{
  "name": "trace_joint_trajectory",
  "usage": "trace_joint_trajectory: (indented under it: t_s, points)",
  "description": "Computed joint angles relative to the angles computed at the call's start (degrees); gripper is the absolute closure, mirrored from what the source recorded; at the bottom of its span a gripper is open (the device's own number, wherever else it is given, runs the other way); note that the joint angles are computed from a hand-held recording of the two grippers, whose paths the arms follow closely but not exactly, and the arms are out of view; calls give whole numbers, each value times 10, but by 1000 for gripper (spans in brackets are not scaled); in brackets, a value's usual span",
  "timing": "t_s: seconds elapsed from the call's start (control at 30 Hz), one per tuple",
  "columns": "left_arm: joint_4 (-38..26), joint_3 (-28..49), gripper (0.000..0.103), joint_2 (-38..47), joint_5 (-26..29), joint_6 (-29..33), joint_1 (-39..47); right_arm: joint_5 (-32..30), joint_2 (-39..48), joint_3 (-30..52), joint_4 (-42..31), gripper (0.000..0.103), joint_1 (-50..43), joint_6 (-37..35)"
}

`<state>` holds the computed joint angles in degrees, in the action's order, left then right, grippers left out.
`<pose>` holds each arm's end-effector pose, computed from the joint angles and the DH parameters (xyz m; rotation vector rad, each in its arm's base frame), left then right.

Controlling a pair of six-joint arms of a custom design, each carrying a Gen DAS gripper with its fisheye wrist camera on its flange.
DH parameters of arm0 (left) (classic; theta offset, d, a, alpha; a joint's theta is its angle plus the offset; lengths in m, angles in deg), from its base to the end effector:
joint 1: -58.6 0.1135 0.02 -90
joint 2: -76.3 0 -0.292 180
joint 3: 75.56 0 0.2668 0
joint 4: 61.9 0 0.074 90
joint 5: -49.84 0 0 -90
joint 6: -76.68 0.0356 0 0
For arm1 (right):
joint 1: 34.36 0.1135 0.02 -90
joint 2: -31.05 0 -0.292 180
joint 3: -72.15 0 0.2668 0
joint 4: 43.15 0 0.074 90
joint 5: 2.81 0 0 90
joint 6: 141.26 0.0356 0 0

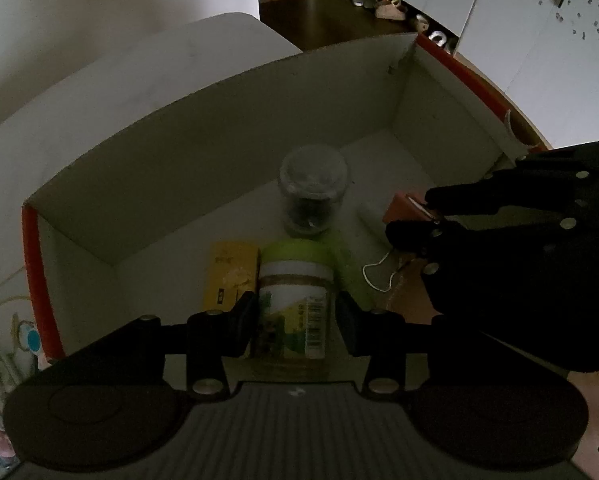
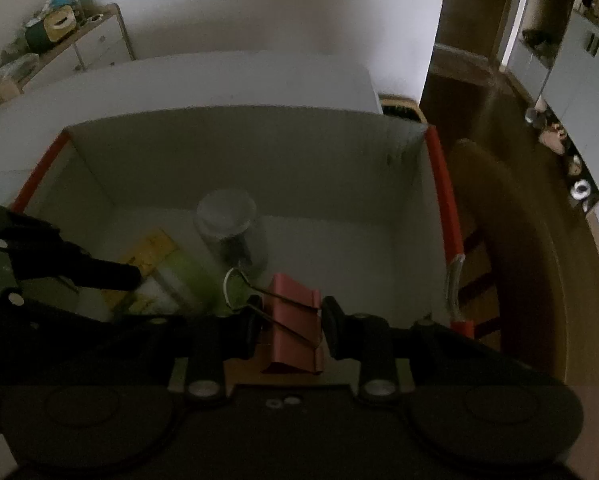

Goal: Organize rigid objects
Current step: 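Lower the jar and binder clip into the box and open both tools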

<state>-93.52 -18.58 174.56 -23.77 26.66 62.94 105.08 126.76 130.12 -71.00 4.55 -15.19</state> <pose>0.2942 0.0123 0.1231 0.8988 2.6014 -0.2110 0.2439 0.1828 0.1425 0.0242 2.6191 0.0177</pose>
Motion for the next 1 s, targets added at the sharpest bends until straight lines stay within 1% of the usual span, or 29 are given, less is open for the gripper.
trace_joint_trajectory:
  t_s: [0.2,0.43,0.83,1.0]
  points:
    - [6,1,60,4,-3,-4,-7,-12,5,6,-6,70,-8,-2]
    - [16,-14,60,-5,2,4,4,-18,-5,-8,6,65,-15,-9]
    - [-15,-17,59,-35,41,22,42,6,-37,-24,1,55,7,-1]
    - [-38,-18,58,-56,69,37,65,18,-62,-32,-8,50,18,6]
